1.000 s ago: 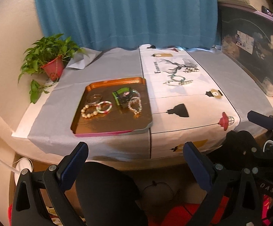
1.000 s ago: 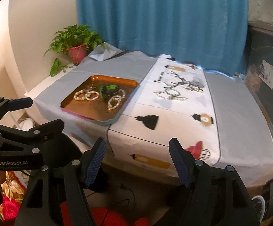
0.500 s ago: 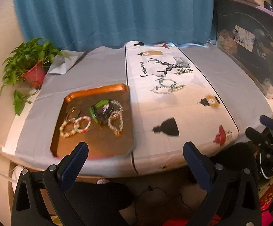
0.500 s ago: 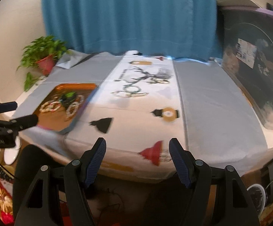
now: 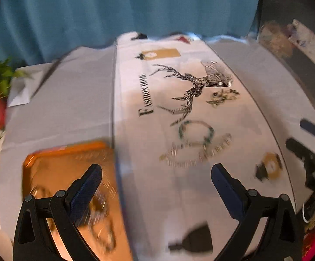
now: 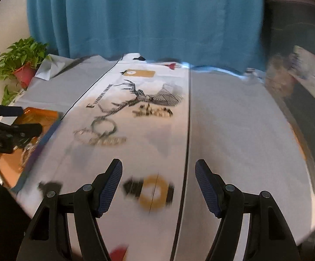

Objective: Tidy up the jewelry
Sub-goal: 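Move the left tool to the dark bead bracelet while the right tool reaches the black-white bead bracelet, then grasp and lift the dark bead bracelet with the left tool while the right tool lifts its bracelet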

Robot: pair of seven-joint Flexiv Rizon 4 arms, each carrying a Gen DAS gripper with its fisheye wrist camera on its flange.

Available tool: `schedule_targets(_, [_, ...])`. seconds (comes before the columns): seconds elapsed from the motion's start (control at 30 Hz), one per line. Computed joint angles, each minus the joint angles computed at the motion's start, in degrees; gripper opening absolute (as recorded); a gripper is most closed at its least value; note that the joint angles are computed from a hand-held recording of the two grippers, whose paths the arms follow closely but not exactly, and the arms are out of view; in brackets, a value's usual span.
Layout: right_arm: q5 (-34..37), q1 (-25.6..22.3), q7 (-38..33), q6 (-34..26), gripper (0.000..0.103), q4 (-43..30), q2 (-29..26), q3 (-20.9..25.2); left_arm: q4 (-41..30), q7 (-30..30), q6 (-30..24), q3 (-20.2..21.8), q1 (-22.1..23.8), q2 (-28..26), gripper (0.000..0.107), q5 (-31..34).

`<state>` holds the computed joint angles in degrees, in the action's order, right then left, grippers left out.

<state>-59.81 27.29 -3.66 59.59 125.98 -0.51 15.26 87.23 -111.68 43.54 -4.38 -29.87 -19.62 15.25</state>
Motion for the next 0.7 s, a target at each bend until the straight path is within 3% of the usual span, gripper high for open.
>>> schedule_targets(0.27, [-3.2,-2.5,-13.8,9.3,0.070,-10.7,-14.4,-8.2,-12.5,8.6,-4.5,-0.1,0.9,-12.8,0.100,-5.4])
schedule_targets(0.4, [1.4,-1.4,-25.0,10.8,0.070,-15.8,-20.9,-9.7,-15.7,11.6,-7.1,0.5,1.1,-16.3,0.103,-7.4])
schedule_targets(0.43, [3.1,-1.2,-27.9,10.7,0.070,-17.1,-22.5,-9.7,-14.6,12.1,-5.2,0.1,1.7,-16.2,0.103,-8.7])
schedule_targets(0.5, [-0.1,-0.1,-25.6,15.8,0.072,-17.5,-23.7,-13.4,-14.8,12.2,-4.3,0.7,1.6,-16.6,0.103,-9.2])
schedule_targets(0.63, [7.3,-0.8,-30.2,18.2,0.072,-19.7,-26.2,-13.3,-16.3,12.6,-5.5,1.2,1.1,-17.5,0.103,-9.8])
schedule_targets(0.7, [12.0,-1.4,-33.4,19.0,0.070,-20.0,-26.5,-12.1,-16.3,12.7,-5.6,1.2,1.0,-17.4,0.095,-10.1])
